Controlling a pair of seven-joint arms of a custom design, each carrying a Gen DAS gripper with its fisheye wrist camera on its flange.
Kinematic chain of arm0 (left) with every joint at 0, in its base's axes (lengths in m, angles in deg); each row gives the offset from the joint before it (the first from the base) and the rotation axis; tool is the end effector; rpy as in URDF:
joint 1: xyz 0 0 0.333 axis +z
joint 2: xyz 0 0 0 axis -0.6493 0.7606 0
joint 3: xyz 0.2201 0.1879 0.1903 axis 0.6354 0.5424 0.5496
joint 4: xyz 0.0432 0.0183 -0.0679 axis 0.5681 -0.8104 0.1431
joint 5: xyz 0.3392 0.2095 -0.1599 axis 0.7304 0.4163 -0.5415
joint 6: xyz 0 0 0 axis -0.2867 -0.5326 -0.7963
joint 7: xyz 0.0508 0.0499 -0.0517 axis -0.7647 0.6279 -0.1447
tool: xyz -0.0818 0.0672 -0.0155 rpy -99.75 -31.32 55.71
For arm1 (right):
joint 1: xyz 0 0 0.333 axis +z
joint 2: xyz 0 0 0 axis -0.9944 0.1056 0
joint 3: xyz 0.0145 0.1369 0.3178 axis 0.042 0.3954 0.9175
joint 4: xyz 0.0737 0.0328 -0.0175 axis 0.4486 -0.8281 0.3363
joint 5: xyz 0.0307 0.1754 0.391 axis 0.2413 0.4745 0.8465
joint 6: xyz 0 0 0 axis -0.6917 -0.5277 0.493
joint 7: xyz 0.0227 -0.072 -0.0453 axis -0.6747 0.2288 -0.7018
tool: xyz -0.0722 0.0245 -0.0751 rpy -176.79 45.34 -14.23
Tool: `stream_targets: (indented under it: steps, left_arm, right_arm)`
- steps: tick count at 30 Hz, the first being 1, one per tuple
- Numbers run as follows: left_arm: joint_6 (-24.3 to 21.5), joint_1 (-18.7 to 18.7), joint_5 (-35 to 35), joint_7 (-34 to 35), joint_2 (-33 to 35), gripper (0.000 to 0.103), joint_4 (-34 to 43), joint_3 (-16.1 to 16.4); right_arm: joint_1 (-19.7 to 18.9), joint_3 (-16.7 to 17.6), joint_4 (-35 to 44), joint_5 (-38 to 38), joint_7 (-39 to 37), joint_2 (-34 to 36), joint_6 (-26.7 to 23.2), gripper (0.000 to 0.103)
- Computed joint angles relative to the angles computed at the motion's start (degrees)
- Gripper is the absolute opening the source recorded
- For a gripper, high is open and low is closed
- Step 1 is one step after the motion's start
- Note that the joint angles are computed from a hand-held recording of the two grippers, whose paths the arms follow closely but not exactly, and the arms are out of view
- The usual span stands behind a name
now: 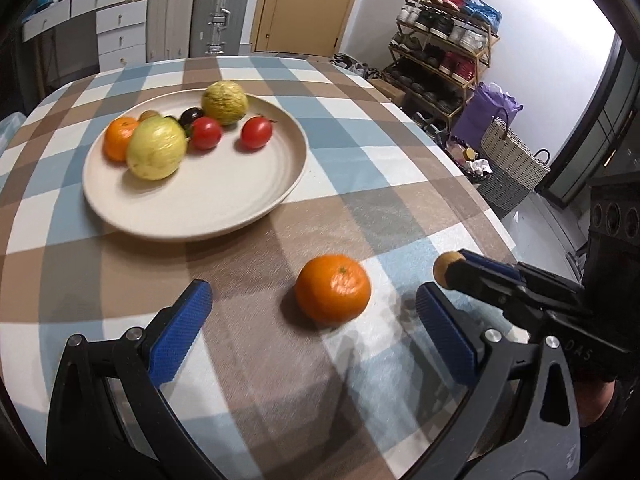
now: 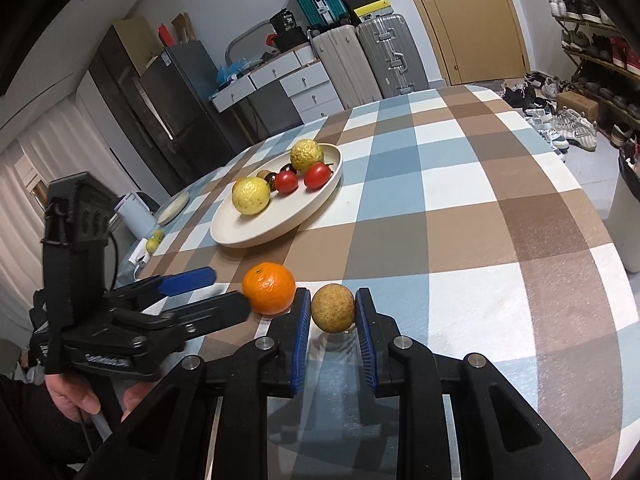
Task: Organize fruits
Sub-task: 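Close the left tool on the orange while the right tool holds the pear, then carry the orange and the pear with both tools over the plate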
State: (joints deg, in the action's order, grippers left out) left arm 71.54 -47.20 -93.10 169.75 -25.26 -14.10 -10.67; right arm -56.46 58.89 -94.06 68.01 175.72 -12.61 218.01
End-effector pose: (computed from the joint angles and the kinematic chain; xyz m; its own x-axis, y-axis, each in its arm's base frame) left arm 0.7439 -0.3020 0.4869 -0.4767 -0.8428 0.2499 -0.7469 0.2385 -0.6207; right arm 0.6087 0.3373 0.5336 0.0760 -0.9021 -0.4249 -0.7238 0.2431 -0.6457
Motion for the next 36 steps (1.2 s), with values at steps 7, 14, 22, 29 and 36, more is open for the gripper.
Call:
stream_targets:
  steps: [7, 14, 22, 29, 36]
  left_arm:
    - [-6.18, 0.72, -2.43, 1.54, 4.77, 0.058, 7.21, -2.02]
    - [-8.89, 0.53, -4.4, 3.22, 5.78, 0.038, 8.4, -1.65]
    - [-6.9, 3.01, -9.48, 7.58, 2.56, 0.038, 4.2, -3.24]
    - [-5.13, 5.48, -14.51, 10.65, -0.44, 0.038, 1.28, -3.35]
    - [-5.42, 7.08, -15.97, 10.38, -0.3, 0.038, 2.4, -1.42]
  right_arm:
    - [-1.56, 1.44, -1.11, 4.5, -3.89, -0.41, 0.98, 0.023]
    - [-5.2, 5.93, -1.37, 15.15, -13.93, -0.01, 3.04, 0.023]
    - [-1.59, 2.27, -0.82, 12.43, -12.09, -0.17, 1.91, 0.023]
    - [-1.16, 2.27, 2.75, 10.3, -11.97, 1.41, -0.19, 0.023]
    - [-1.07, 2.87, 10.33, 11.48, -15.1, 6.05, -2.52, 0.023]
